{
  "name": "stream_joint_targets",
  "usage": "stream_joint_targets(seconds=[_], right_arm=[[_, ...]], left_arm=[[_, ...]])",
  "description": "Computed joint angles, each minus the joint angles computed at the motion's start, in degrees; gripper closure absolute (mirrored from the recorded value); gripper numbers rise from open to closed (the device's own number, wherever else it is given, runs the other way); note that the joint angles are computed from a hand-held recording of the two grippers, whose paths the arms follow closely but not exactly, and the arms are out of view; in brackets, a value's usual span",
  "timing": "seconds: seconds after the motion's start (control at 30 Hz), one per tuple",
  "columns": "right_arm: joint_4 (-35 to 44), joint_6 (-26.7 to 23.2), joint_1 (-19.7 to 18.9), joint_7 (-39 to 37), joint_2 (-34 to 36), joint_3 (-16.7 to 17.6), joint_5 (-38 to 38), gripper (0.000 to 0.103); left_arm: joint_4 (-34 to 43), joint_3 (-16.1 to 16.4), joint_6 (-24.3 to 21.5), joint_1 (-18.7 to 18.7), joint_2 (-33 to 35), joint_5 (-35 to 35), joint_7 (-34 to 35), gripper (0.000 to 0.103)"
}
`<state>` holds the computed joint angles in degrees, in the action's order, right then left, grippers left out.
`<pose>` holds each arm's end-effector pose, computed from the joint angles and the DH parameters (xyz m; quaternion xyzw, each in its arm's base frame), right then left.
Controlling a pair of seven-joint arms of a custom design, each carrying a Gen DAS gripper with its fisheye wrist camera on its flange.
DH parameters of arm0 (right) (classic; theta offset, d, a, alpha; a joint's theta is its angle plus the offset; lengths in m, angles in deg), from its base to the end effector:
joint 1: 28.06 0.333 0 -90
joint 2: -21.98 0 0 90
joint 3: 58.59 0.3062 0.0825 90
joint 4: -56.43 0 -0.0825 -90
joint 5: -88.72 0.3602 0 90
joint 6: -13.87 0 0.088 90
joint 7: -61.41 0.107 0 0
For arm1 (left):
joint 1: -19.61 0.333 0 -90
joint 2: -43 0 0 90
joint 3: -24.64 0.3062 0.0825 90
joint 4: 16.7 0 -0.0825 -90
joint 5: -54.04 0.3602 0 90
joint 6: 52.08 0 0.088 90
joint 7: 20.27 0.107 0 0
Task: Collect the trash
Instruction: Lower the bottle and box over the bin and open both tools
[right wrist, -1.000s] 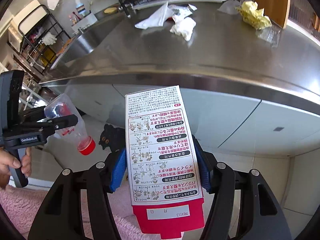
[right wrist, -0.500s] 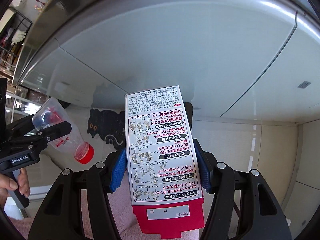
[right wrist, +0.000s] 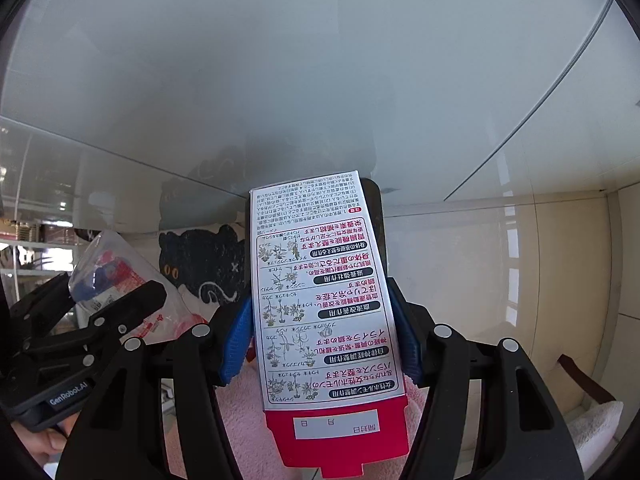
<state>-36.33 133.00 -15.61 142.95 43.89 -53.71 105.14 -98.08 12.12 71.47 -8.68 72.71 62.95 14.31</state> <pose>0.6176 0.2009 0.4142 -0.7995 0.5821 0.0835 0.1222 0.5508 -0.4281 0.4263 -0.7765 0.6193 -0.1156 0.0112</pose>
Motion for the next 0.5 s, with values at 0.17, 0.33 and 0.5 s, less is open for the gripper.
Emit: stream_joint_targets(seconds=[0.17, 0.33, 0.5], right_arm=[[2.61, -0.66, 0.03, 3.08, 3.40, -0.21, 0.09, 0.041], [4.74, -1.71, -0.58, 3.65, 4.88, -0.07, 0.24, 0.041], [5.82, -2.78, -0.55, 4.50, 6.14, 0.29, 0.73, 0.040]], left_arm=[[-0.40, -0.76, 1.75, 1.85, 2.19, -3.20, 2.37, 0.046], [0.63, -0.52, 1.83, 2.35, 3.54, -4.78, 3.40, 0.044], [1.20, -0.17, 0.83, 2.25, 3.53, -4.70, 3.59, 0.034]])
